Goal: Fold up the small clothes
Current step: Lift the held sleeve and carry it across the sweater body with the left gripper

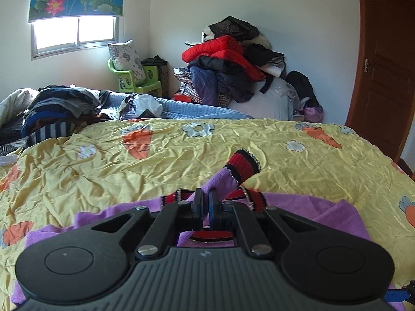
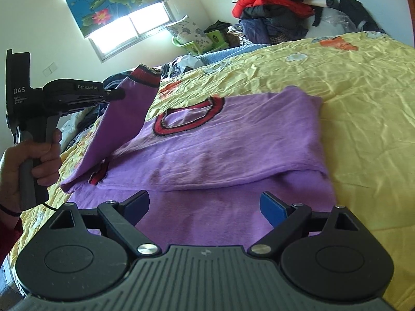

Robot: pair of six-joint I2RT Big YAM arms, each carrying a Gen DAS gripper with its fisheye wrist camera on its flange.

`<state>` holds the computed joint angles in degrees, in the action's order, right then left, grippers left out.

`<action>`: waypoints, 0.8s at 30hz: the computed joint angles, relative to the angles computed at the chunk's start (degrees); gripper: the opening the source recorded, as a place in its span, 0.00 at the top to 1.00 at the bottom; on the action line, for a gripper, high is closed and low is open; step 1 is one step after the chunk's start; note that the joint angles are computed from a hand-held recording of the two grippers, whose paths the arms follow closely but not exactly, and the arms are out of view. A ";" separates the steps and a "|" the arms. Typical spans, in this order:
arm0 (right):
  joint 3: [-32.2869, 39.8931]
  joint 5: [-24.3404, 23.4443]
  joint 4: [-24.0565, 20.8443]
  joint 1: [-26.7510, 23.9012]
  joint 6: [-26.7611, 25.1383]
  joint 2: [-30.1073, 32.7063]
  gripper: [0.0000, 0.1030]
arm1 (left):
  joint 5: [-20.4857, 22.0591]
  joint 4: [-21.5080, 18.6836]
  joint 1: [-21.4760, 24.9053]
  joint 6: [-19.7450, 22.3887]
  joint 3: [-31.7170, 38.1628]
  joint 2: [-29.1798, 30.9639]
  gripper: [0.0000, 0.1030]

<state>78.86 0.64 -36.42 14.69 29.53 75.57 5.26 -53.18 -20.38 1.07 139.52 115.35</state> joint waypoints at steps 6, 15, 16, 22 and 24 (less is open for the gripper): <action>-1.87 0.41 0.35 -0.80 0.72 -1.55 0.12 | 0.20 -1.11 -2.22 0.59 0.92 0.72 0.96; -3.43 0.68 0.28 -1.33 1.38 -2.82 0.12 | 1.20 -1.13 -5.15 1.79 -1.48 0.32 0.96; -3.43 0.70 0.24 -1.37 1.37 -2.81 0.12 | 1.21 -1.02 -5.42 2.00 -1.89 0.16 0.96; -4.00 0.99 0.25 -1.43 1.68 -3.39 0.12 | 1.64 -0.97 -6.54 2.35 -3.29 -0.28 0.96; -4.16 1.03 0.26 -1.40 1.63 -3.59 0.12 | 1.69 -1.06 -6.85 2.49 -3.44 -0.25 0.96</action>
<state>74.70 1.67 -36.16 13.29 31.16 71.98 6.95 -54.24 -27.24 3.56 136.08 115.09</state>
